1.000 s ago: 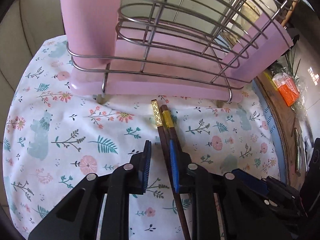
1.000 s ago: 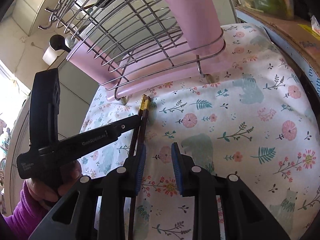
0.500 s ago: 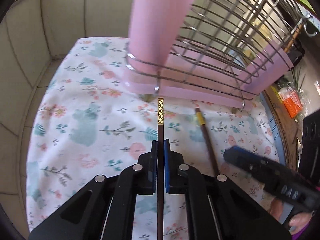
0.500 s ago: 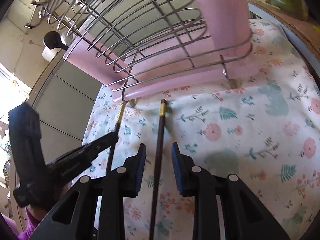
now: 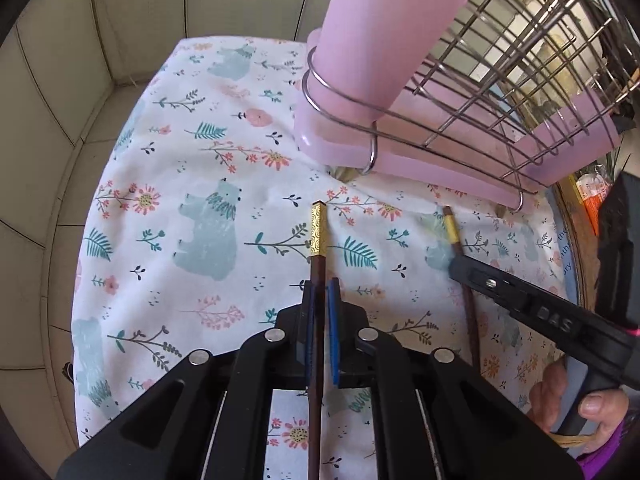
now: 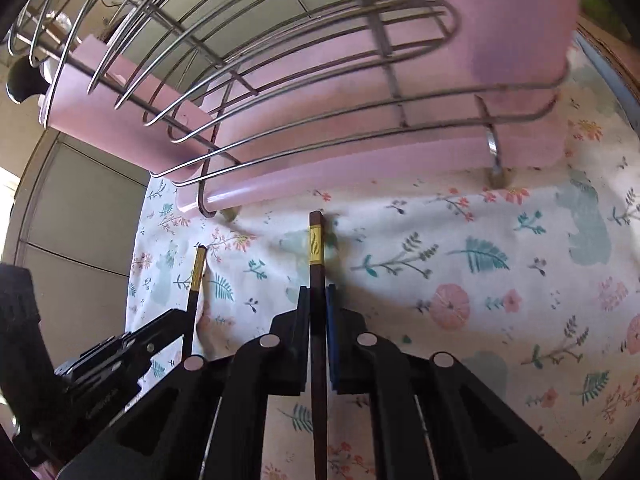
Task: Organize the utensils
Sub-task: 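Grasp a gold-tipped dark chopstick with the left tool while the right tool grasps another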
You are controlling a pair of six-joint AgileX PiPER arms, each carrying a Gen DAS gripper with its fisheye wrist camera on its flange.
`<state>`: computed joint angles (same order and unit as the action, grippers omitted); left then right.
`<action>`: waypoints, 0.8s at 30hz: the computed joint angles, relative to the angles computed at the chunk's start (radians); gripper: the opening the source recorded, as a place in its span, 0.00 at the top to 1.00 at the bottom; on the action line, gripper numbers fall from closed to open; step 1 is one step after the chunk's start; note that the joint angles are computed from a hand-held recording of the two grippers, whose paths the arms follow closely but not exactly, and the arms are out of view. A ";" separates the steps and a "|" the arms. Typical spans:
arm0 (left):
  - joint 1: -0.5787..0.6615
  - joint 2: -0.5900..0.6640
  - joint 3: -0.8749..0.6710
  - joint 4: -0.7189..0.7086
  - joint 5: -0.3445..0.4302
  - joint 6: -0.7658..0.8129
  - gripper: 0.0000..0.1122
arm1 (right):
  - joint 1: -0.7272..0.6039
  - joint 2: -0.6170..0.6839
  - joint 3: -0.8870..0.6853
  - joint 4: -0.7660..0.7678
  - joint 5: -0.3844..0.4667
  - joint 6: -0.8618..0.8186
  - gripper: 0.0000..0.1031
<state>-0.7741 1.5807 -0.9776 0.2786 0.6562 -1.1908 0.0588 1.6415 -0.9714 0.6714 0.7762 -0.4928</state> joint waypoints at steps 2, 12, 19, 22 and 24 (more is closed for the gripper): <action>0.016 0.006 -0.016 -0.029 0.016 0.044 0.95 | -0.046 -0.019 0.015 0.000 0.017 -0.030 0.93; 0.081 0.105 -0.144 -0.168 0.141 0.274 0.95 | -0.134 0.032 -0.048 -0.090 0.089 -0.010 0.91; 0.152 0.141 -0.178 -0.268 0.151 0.391 0.94 | -0.148 0.101 -0.135 -0.087 0.174 -0.009 0.81; 0.183 0.146 -0.188 -0.316 0.162 0.443 0.94 | -0.175 0.140 -0.185 -0.075 0.239 0.007 0.80; 0.209 0.149 -0.195 -0.346 0.171 0.483 0.94 | -0.198 0.169 -0.213 -0.057 0.277 0.004 0.80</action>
